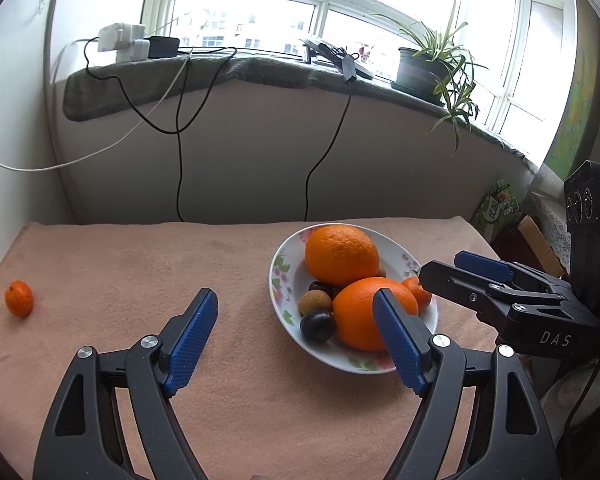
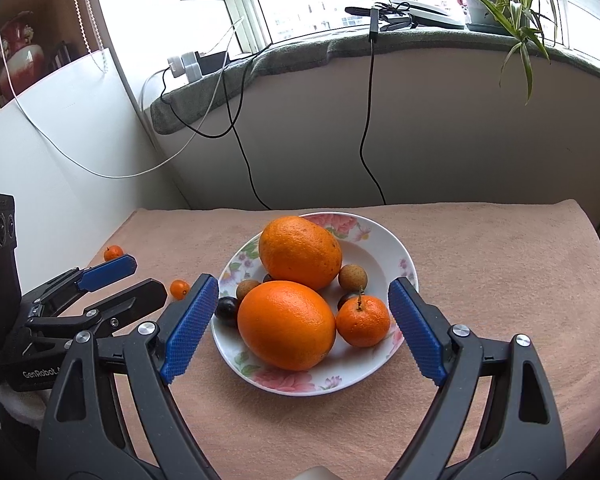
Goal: Organize fruits
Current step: 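Withdraw both open tools from the plate toward the loose tangerines on the towel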
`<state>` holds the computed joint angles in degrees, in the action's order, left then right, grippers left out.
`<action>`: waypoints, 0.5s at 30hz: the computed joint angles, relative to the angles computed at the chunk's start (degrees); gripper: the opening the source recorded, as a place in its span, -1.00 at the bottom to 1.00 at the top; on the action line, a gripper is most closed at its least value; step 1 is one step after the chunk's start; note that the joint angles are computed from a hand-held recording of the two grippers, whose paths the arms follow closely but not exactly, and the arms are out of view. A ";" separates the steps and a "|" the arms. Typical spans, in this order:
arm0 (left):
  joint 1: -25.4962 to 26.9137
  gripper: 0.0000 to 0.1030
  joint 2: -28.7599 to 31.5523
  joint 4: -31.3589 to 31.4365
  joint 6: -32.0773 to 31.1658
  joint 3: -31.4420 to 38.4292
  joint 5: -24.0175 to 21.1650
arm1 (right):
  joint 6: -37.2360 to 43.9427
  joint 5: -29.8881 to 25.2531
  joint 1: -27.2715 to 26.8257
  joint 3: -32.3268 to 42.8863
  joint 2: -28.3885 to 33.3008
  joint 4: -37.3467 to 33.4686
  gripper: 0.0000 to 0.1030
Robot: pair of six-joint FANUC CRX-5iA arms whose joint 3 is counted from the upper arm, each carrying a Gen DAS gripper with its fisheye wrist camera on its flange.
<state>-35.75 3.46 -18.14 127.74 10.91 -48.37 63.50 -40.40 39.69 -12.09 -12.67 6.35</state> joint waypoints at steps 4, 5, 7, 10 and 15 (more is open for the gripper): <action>-0.04 0.55 -1.22 -0.86 1.01 -0.98 -0.28 | -0.07 0.08 1.39 0.02 -0.14 0.37 0.73; -0.03 0.55 -1.54 -1.05 1.28 -1.27 -0.29 | -0.21 0.30 1.79 -0.14 -0.29 0.46 0.73; 0.01 0.55 -2.20 -1.47 1.83 -1.83 -0.36 | -0.06 0.69 2.42 -0.09 -0.29 0.44 0.73; 0.20 0.55 -3.31 -2.00 2.65 -2.88 -0.43 | -0.19 1.02 3.62 -0.05 -0.21 1.04 0.73; 0.74 0.55 -5.45 -2.78 4.19 -5.00 -0.31 | -0.64 2.16 5.70 -0.54 -0.23 2.38 0.73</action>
<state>-35.01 -1.98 -20.92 131.93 5.91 -48.68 62.86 -38.24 45.39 -12.63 -12.90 8.74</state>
